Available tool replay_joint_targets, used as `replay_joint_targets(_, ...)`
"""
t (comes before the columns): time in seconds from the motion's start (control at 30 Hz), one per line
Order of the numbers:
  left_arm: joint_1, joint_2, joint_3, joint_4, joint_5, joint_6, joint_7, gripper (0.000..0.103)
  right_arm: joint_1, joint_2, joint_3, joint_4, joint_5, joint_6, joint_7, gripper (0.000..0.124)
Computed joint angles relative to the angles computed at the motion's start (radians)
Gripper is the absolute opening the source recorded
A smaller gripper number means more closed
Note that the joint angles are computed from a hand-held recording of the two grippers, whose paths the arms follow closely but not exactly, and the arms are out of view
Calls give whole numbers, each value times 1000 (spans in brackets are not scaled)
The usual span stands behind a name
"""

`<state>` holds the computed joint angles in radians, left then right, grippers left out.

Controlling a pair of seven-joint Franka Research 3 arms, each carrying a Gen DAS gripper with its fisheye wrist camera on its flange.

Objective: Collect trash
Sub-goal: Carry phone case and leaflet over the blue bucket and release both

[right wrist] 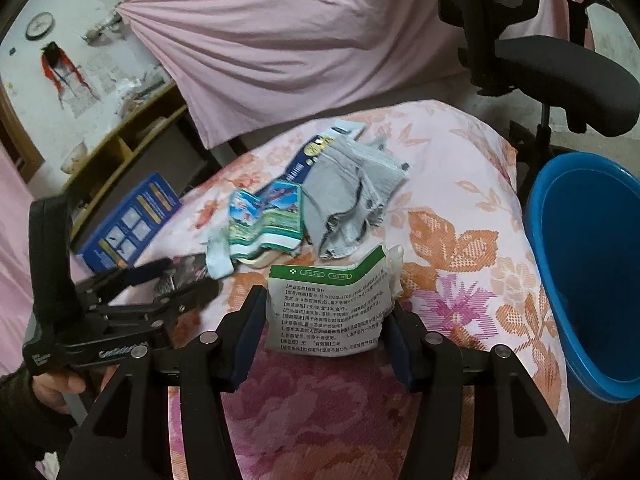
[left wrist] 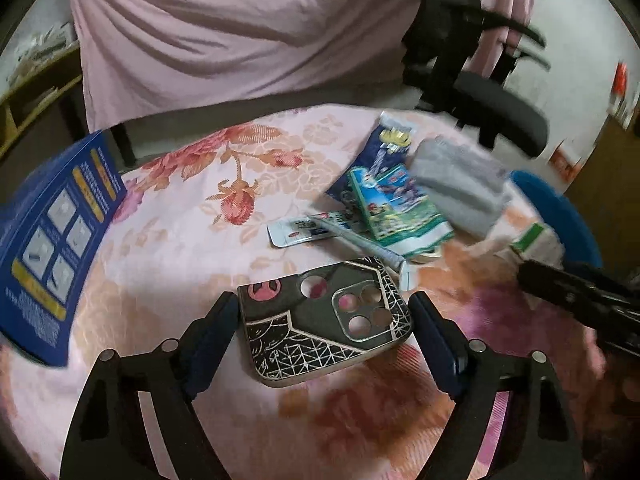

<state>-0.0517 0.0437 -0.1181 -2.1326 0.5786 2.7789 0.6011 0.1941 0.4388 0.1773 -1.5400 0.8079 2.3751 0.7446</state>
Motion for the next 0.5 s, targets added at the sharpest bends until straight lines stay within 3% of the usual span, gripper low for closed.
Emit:
replay_joint_targets(0.1, 2, -52, 2, -50, 113, 62, -125, 81, -16, -17, 15, -21, 49, 8, -50, 54)
replay_joint_targets(0.27, 42, -121, -32, -75, 427, 113, -435, 81, -41, -73, 38, -89, 202, 66, -198, 54)
replay_joint_targets(0.43, 69, -157, -72, -23, 785, 103, -765, 81, -63, -159, 53, -181, 527, 157, -502, 54)
replay_joint_targets(0.5, 62, -163, -77, 8, 907, 94, -871, 81, -63, -203, 53, -219, 711, 208, -690, 54)
